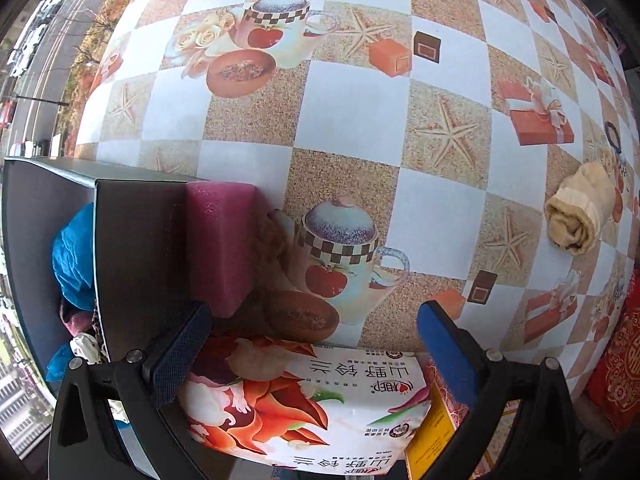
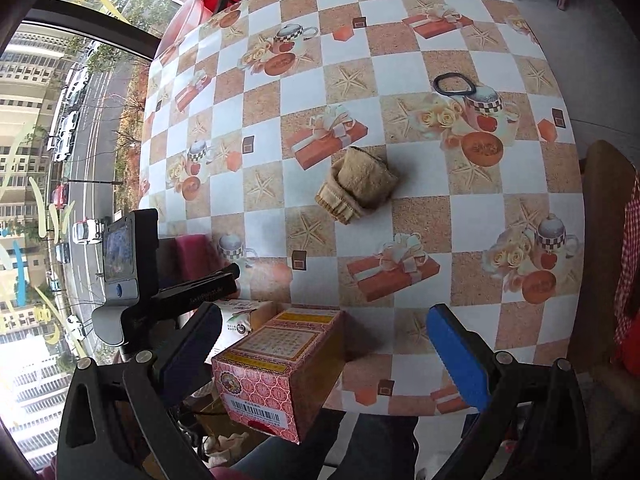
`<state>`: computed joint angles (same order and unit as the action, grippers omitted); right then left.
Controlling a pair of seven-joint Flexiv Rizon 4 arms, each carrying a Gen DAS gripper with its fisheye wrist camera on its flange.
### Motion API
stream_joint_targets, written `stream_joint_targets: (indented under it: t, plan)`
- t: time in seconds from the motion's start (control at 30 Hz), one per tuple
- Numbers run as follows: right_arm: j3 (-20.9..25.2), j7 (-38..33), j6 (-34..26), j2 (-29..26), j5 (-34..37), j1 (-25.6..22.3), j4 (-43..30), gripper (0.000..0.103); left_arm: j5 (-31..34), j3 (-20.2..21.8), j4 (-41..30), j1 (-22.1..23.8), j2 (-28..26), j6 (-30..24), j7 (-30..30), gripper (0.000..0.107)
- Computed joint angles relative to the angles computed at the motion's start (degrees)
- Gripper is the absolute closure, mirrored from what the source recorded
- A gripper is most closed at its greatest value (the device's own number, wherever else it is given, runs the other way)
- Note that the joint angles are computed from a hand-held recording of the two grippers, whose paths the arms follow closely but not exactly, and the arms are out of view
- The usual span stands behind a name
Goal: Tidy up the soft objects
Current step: 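Withdraw both open tools from the box toward the pink sponge and beige knit glove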
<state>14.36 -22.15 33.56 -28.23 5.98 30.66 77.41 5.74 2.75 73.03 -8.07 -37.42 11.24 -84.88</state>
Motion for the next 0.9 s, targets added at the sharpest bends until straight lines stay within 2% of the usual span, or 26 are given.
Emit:
stream_joint_targets:
  t: [0.1,0.17,0.27,0.33,0.43,0.53,0.73,0.9]
  plan:
    - [0.02,0.01,0.2,0.67,0.53,-0.54,1.18,0.0,1.42,0.55,-1.53,-0.88,-1.31,-1.19,-1.35,0.004]
    - [0.05,0.17,0.38,1.35,0.89,-0.92,2.26,0.0,0.58,-0.01,-1.07,-0.66,-1.23,-0.05,-1.37,0.004]
    - [0.19,0.23,0.51,2.04,1.57,-1.51,3.61,0.0,-6.86,-3.53,1.53,1.86,-0.5,2.75,1.93,0.004]
    - [0.31,0.28,0.62,2.31,2.07,-1.8,4.27,0.0,-8.32,-4.31,2.44,1.38,0.11,4.11,4.27,0.004]
    - [0.36,0.08,0.94,2.55,2.37,-2.05,4.79,0.0,-6.35,-3.27,4.61,-0.67,2.29,8.79,5.09,0.004]
    - [0.4,-0.23,1.51,2.65,2.64,-2.3,5.22,0.0,-3.56,-1.71,4.2,-2.1,2.63,9.0,3.37,0.004]
    - [0.83,-1.1,2.52,2.52,3.82,-2.85,6.1,0.0,0.39,0.54,-0.73,-1.97,-0.81,5.11,-0.03,0.004]
    - [1.19,-2.05,2.79,2.65,5.1,-3.34,6.89,0.0,6.18,2.28,-5.48,-4.26,-4.53,1.27,-2.38,0.004]
